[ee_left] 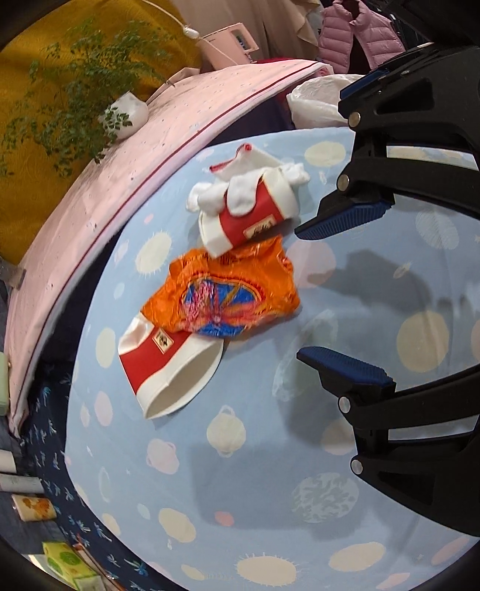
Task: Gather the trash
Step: 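Move both open tools back over the remaining table items, then grasp the orange snack wrapper with the left tool while the right tool grasps white tissue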
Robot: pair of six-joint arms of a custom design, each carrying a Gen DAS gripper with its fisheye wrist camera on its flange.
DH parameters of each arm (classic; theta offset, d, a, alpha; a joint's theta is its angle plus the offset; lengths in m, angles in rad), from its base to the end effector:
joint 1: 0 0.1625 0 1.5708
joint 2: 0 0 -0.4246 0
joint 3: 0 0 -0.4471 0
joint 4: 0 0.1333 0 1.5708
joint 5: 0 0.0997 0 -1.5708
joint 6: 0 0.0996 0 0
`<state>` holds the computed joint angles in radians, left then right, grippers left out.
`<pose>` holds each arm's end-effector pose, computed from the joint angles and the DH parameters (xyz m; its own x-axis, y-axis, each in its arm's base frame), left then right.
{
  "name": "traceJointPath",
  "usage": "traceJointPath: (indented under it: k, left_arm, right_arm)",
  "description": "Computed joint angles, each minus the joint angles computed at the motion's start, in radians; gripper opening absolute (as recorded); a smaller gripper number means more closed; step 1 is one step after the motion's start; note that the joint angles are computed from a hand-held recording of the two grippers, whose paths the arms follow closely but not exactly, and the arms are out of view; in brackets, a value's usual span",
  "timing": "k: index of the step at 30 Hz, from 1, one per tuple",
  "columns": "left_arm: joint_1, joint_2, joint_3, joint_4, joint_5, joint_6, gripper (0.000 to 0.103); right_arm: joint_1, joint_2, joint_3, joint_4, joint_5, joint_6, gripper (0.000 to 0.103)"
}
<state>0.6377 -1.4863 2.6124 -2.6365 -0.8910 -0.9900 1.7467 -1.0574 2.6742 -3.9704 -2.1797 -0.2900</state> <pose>-0.1429 -0.3497 0.0986 -0.9078 -0.1416 -0.3948 0.0785 0.8674 -0.4915 0.1305 -0.2980 0.0981 -0.8061 0.0434 0.5902 -0.3700 0.7414 -0.5599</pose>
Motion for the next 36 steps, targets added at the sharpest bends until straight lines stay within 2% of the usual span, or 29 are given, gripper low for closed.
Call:
traceJointPath:
  k: [4, 8, 12, 18, 19, 21, 23, 24, 25, 30, 32, 36]
  left_arm:
    - [0.056, 0.026, -0.016, -0.039, -0.012, 0.036, 0.059]
    - [0.121, 0.057, -0.034, -0.105, -0.054, 0.081, 0.059]
    - [0.160, 0.090, -0.051, -0.139, -0.071, 0.100, 0.057]
    - [0.189, 0.127, -0.072, -0.171, -0.081, 0.139, 0.042]
    - [0.192, 0.133, -0.075, -0.177, -0.083, 0.146, 0.035]
    - [0.200, 0.141, -0.082, -0.185, -0.097, 0.162, 0.025]
    - [0.203, 0.157, -0.093, -0.189, -0.096, 0.171, 0.022]
    - [0.201, 0.162, -0.094, -0.190, -0.091, 0.176, 0.014]
    - [0.202, 0.167, -0.096, -0.194, -0.095, 0.187, 0.011]
    - [0.189, 0.168, -0.095, -0.193, -0.083, 0.190, 0.007]
    - [0.175, 0.159, -0.090, -0.185, -0.071, 0.183, 0.006]
    - [0.144, 0.143, -0.083, -0.168, -0.056, 0.175, 0.005]
  right_arm:
    - [-0.004, 0.032, -0.045, 0.029, 0.003, 0.010, 0.047]
    - [-0.011, 0.053, -0.088, 0.058, 0.012, 0.019, 0.047]
    - [-0.021, 0.075, -0.129, 0.087, 0.023, 0.026, 0.047]
    - [-0.048, 0.100, -0.174, 0.127, 0.046, 0.035, 0.047]
    - [-0.051, 0.107, -0.180, 0.130, 0.045, 0.036, 0.047]
    - [-0.063, 0.115, -0.188, 0.123, 0.056, 0.038, 0.044]
    - [-0.074, 0.116, -0.194, 0.125, 0.071, 0.042, 0.039]
    - [-0.079, 0.115, -0.196, 0.131, 0.083, 0.042, 0.037]
    - [-0.082, 0.114, -0.198, 0.134, 0.088, 0.039, 0.032]
    - [-0.086, 0.099, -0.200, 0.165, 0.113, 0.039, 0.023]
    - [-0.083, 0.095, -0.197, 0.170, 0.115, 0.032, 0.010]
    - [-0.079, 0.086, -0.183, 0.154, 0.113, 0.017, 0.007]
